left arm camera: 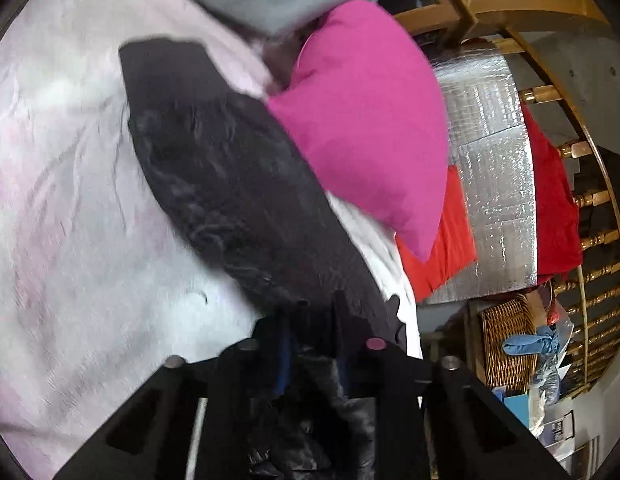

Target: Fold large clothes

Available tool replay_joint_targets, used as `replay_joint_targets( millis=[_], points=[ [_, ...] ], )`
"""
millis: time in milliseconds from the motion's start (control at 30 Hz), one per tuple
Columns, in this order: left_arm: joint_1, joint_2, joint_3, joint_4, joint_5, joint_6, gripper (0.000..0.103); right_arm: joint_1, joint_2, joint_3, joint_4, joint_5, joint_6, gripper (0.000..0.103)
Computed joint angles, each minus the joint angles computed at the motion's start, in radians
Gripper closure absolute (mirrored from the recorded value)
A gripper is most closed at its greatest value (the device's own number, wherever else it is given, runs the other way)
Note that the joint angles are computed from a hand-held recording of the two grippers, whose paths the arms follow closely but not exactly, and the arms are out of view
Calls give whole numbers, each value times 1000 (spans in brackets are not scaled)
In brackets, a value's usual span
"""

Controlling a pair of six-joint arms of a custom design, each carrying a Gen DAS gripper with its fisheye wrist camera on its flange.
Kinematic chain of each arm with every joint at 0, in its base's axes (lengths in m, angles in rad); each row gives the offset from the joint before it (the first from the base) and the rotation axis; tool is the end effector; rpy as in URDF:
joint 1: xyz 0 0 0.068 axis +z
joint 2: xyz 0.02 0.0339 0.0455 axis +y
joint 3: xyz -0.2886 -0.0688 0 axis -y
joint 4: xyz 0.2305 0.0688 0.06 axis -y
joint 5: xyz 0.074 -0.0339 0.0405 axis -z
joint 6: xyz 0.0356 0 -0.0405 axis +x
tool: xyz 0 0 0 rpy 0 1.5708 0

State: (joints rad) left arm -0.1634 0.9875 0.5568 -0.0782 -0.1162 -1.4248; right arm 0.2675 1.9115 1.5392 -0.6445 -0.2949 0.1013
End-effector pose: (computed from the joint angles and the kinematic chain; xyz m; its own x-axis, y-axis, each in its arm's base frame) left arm 0.1892 -0.0270 0.2594 -0.1310 -0.9744 -0.1829 -0.4666 0.2234 -0.8558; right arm 0.3925 0.1183 0.2657 -0.8565 -0.1344 -0.4984 -0.3154 0.9006 0.2991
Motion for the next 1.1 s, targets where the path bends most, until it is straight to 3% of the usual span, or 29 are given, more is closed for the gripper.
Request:
replay_joint_targets(
  millis=[67,233,333,500,667,800,1100],
  points=[
    [10,-21,15,-19,-19,25,93,12,-13,0,6,1,3,69],
    [31,-110,93,-159,-99,119,93,88,-5,44,9,-39,13,69],
    [61,-157,123,-223,-114,156,93,148,64,145,-49,-51,31,69],
    [162,-252,126,-287,-54,196,93,228,216,356,-151,-70,76,69],
    [91,-251,155,-331,-137,200,93,270,383,552,-300,-5,90,67],
    [5,-213,184,-339,-212,221,93,242,324,466,-262,-68,96,67],
    [-389,78,413,-407,-535,312,93,33,-82,-2,-46,-152,79,66]
  ],
)
